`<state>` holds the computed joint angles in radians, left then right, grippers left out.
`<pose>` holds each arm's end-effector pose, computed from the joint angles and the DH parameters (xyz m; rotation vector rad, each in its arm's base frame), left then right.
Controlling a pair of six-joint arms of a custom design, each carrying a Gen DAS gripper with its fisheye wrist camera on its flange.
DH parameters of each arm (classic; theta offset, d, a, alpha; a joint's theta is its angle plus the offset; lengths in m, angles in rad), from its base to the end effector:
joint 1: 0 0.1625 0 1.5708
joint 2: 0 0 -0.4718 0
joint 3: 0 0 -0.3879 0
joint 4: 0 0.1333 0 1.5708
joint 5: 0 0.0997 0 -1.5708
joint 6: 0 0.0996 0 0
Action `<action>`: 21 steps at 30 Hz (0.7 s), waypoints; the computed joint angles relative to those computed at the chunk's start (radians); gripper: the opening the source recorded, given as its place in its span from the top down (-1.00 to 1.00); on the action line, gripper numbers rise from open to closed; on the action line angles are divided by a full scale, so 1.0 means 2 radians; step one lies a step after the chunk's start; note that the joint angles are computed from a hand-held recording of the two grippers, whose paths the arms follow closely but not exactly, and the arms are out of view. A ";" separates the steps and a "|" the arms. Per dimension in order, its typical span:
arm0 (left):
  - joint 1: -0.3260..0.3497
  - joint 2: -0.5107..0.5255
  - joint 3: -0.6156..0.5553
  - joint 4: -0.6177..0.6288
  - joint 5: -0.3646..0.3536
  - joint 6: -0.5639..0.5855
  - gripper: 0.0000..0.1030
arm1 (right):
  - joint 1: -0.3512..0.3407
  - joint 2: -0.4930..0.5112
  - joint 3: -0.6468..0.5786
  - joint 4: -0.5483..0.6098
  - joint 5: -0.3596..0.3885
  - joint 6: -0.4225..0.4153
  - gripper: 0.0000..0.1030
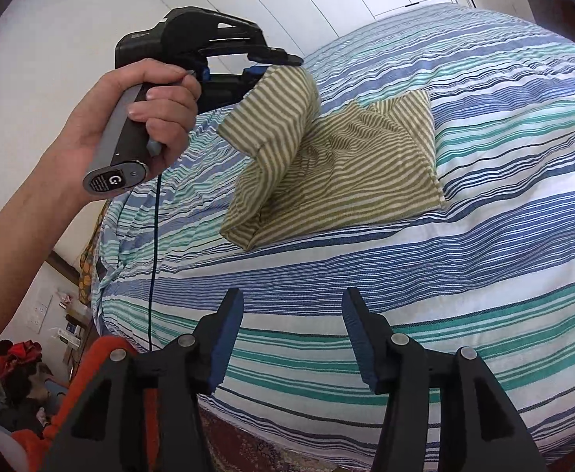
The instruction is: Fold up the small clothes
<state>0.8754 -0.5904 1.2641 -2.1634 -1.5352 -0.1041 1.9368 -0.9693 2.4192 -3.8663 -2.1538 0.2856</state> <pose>-0.3988 -0.6915 0.0759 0.8983 2.9417 0.0936 0.2315 -0.3848 0.1859 -0.2414 -2.5605 1.3312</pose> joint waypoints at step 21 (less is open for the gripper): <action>0.072 -0.140 0.142 -0.008 0.061 0.133 -0.50 | -0.195 -0.060 -0.014 -0.010 0.222 0.203 0.29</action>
